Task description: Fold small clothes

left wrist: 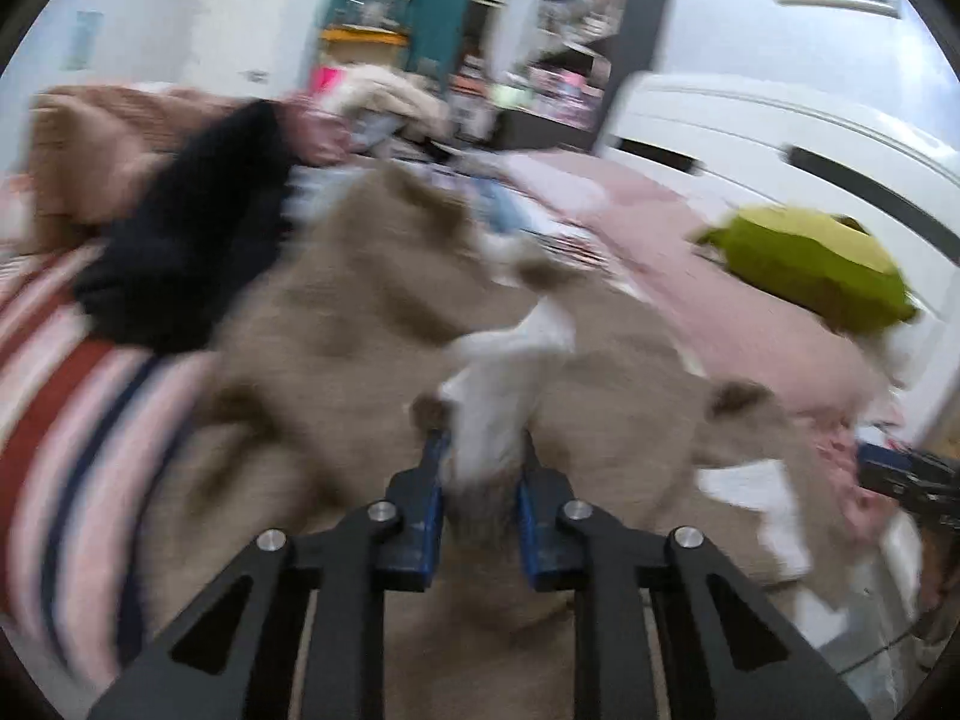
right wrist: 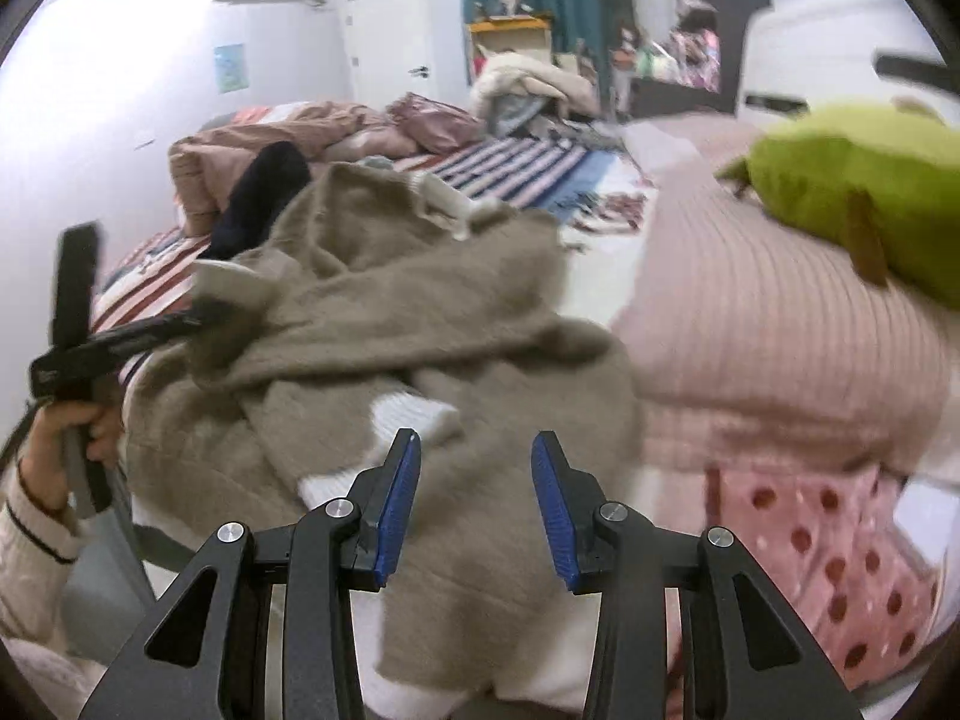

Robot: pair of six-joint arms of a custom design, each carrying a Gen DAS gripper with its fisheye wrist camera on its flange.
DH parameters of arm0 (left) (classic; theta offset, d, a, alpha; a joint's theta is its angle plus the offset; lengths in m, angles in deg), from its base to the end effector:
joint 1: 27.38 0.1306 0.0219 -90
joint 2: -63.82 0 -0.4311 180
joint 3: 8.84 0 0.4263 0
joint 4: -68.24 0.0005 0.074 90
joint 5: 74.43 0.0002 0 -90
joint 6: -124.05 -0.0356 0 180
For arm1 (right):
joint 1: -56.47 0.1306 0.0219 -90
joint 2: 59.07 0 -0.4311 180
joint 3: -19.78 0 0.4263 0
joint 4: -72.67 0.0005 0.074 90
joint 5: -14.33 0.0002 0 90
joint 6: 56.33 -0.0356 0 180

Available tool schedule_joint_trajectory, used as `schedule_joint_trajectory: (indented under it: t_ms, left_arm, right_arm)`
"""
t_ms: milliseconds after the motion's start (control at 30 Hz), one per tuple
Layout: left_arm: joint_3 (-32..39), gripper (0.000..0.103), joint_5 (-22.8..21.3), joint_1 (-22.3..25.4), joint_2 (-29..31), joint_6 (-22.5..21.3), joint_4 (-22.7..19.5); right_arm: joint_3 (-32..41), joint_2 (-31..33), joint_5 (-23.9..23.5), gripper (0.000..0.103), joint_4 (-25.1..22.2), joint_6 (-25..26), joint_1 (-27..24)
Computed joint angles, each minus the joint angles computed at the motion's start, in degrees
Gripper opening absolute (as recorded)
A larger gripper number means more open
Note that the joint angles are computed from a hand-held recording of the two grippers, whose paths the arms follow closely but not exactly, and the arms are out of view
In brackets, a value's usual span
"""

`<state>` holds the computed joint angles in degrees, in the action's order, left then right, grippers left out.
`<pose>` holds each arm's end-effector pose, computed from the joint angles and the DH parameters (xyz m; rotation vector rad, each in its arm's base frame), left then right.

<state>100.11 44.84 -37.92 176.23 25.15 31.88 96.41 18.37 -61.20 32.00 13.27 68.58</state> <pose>0.6774 -0.1442 0.4360 0.6393 2.1322 -0.5917 0.4278 0.0822 0.4734 0.2928 2.2481 0.0097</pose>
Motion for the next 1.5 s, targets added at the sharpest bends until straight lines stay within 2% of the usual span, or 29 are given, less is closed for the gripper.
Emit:
schedule_joint_trajectory:
  t_ms: [33, 67, 133, 167, 200, 233, 267, 300, 333, 367, 433, 500, 533, 600, 633, 667, 767, 800, 867, 900, 933, 1033, 1100, 1200, 1300, 1400, 1500]
  left_arm:
    - [0.0, 0.018, -2.0, 0.7, -0.1, -0.7, -0.9]
    - [0.5, 0.023, -3.1, 1.4, 0.2, -1.7, -2.7]
    - [2.5, 0.031, -2.3, 3.2, 1.7, -3.4, -8.6]
    - [3.0, 0.036, -1.4, 4.1, 2.2, -4.5, -11.3]
    - [2.9, 0.04, -1.5, 4.8, 2.4, -6.0, -12.8]
    - [2.5, 0.05, -1.4, 5.3, 2.2, -7.6, -13.5]
    - [2.0, 0.061, -0.3, 6.0, 1.8, -9.1, -14.0]
    - [1.4, 0.067, 2.9, 7.0, 1.4, -10.1, -14.3]
    - [0.8, 0.085, 4.5, 7.5, 1.1, -10.4, -14.2]
    - [1.4, 0.098, 5.6, 8.0, 1.4, -10.8, -15.2]
    - [3.2, 0.099, 3.8, 8.0, 2.5, -12.5, -17.9]
    - [4.8, 0.099, 0.4, 7.7, 4.1, -11.3, -17.8]
    - [6.5, 0.099, 1.4, 7.8, 5.4, -11.2, -20.0]
    - [9.0, 0.099, 6.1, 8.0, 7.8, -11.7, -24.6]
    - [8.6, 0.098, 5.7, 7.5, 7.7, -11.8, -24.0]
    - [6.8, 0.095, 2.5, 6.5, 6.8, -12.0, -21.0]
    - [4.3, 0.082, -1.3, 4.8, 5.5, -11.2, -17.3]
    - [3.6, 0.077, -1.5, 4.4, 5.0, -11.5, -16.9]
    - [1.9, 0.062, -3.3, 3.7, 3.8, -12.5, -15.5]
    - [1.1, 0.057, -4.0, 3.3, 3.1, -13.5, -15.1]
    - [0.6, 0.048, -4.2, 3.2, 2.5, -14.2, -15.2]
    - [0.6, 0.02, -3.5, 3.2, 1.9, -14.9, -17.0]
    - [0.2, 0.017, -2.8, 3.6, 1.0, -14.6, -17.0]
    - [-0.5, 0.016, 0.6, 4.7, -0.2, -14.2, -17.1]
    - [-1.4, 0.015, 3.6, 5.5, -1.8, -11.3, -16.1]
    - [-3.6, 0.014, 6.2, 6.2, -4.4, -11.7, -14.8]
    - [-4.2, 0.014, 9.4, 7.1, -5.7, -12.1, -15.4]
  right_arm:
    - [-0.7, -0.5, -1.0, 0.034, -0.3, -0.9, -0.6]
    - [-1.4, -1.0, -2.3, 0.034, -0.7, -1.7, -1.4]
    - [-2.3, -1.4, -4.3, 0.035, -1.0, -2.7, -2.2]
    - [-3.0, -1.5, -6.4, 0.038, -1.1, -3.9, -3.1]
    - [-3.5, -1.5, -7.7, 0.048, -1.2, -5.4, -3.7]
    - [-3.9, -1.5, -8.3, 0.058, -1.3, -6.8, -4.1]
    - [-4.4, -1.5, -9.4, 0.061, -1.3, -8.1, -4.7]
    - [-5.0, -1.5, -11.2, 0.061, -1.2, -9.0, -5.5]
    - [-5.4, -1.5, -12.3, 0.065, -1.2, -9.3, -5.9]
    - [-5.5, -1.2, -14.0, 0.07, -1.3, -9.4, -6.5]
    - [-6.1, -0.8, -18.4, 0.087, -0.3, -9.3, -7.7]
    - [-6.2, -0.6, -20.7, 0.09, 1.2, -8.9, -8.2]
    - [-6.0, -0.3, -21.1, 0.09, 1.1, -8.7, -8.2]
    - [-4.9, 0.9, -22.1, 0.09, 0.7, -7.2, -7.9]
    - [-4.6, 1.6, -23.3, 0.09, 1.0, -5.9, -7.5]
    - [-4.0, 2.5, -24.1, 0.09, 1.2, -4.7, -6.9]
    - [-2.1, 5.3, -21.9, 0.087, 0.5, -1.8, -4.8]
    - [-1.9, 5.8, -22.2, 0.081, 1.2, -1.7, -4.4]
    - [-1.8, 6.3, -23.6, 0.06, 2.4, -2.4, -4.0]
    - [-1.9, 6.5, -24.3, 0.043, 2.8, -2.4, -3.8]
    - [-1.8, 6.9, -25.3, 0.031, 3.1, -2.3, -3.6]
    - [-2.7, 6.7, -26.1, 0.025, 5.5, -3.6, -3.1]
    - [-3.5, 5.9, -26.2, 0.023, 7.0, -5.1, -2.9]
    - [-5.0, 3.9, -27.3, 0.022, 9.8, -6.1, -2.5]
    - [-6.6, 2.0, -29.1, 0.021, 12.2, -8.0, -2.4]
    - [-7.6, 0.2, -28.3, 0.02, 14.0, -9.1, -1.6]
    - [-8.2, -1.3, -28.9, 0.02, 16.2, -10.0, -1.5]
